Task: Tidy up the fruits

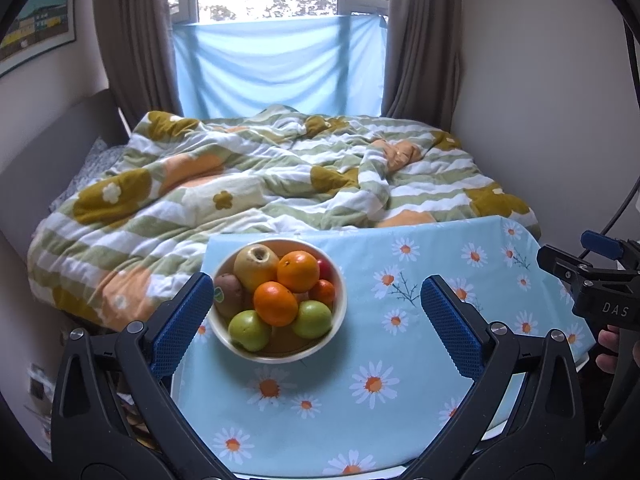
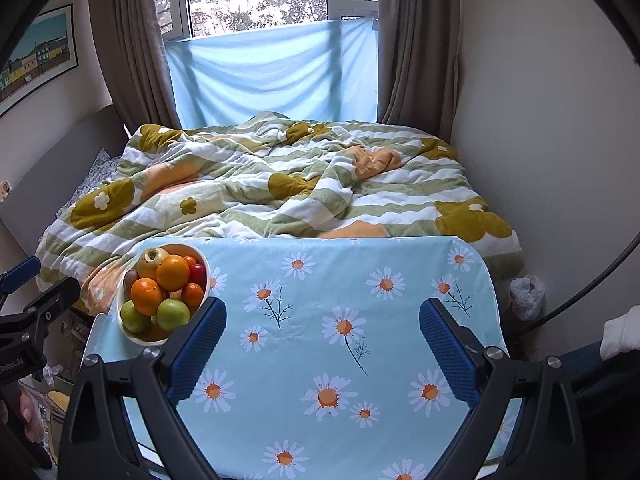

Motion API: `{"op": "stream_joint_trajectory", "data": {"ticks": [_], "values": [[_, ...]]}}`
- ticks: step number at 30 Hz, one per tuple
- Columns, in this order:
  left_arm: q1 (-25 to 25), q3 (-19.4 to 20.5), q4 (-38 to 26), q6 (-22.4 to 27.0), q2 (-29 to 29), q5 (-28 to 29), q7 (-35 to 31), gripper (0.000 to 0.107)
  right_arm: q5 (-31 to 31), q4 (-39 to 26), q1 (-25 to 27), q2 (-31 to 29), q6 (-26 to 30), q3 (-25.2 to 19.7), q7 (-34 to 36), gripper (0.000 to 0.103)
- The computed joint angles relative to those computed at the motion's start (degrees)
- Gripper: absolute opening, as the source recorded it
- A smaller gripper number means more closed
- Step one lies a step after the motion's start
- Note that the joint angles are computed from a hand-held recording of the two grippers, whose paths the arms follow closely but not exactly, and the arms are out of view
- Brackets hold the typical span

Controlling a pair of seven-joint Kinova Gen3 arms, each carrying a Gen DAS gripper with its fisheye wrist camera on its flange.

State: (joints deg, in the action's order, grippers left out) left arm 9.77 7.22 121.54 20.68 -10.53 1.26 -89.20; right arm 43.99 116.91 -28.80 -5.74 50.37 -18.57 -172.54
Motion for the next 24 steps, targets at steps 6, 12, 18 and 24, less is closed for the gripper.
{"op": "stream_joint_trajectory", "data": {"ticks": [6, 12, 18, 24], "values": [[0.24, -0.43, 0.17, -0.29, -0.19, 0.69, -0.61, 0.103, 0.16, -0.32, -0.01, 0.09, 0.21, -0.04, -0.03, 0.096], [0.16, -0.33, 0.17, -0.26, -0.19, 0.73, -0.58, 0.103, 0.36, -0.82, -0.12, 0.18, 0.80, -0.07, -0.10, 0.096], [0.19, -0.37, 0.21, -0.26, -0.19, 0.78, -0.63, 0.103, 0.31, -0.98, -0.21, 0.13, 0.98, 0.00, 0.08, 0.096], [-0.30, 0.38, 0.08, -0.10, -0.06, -0.01, 0.38, 0.103, 0.40, -0.96, -0.25, 0.17, 1.04, -0.08, -0.09, 0.096]]}}
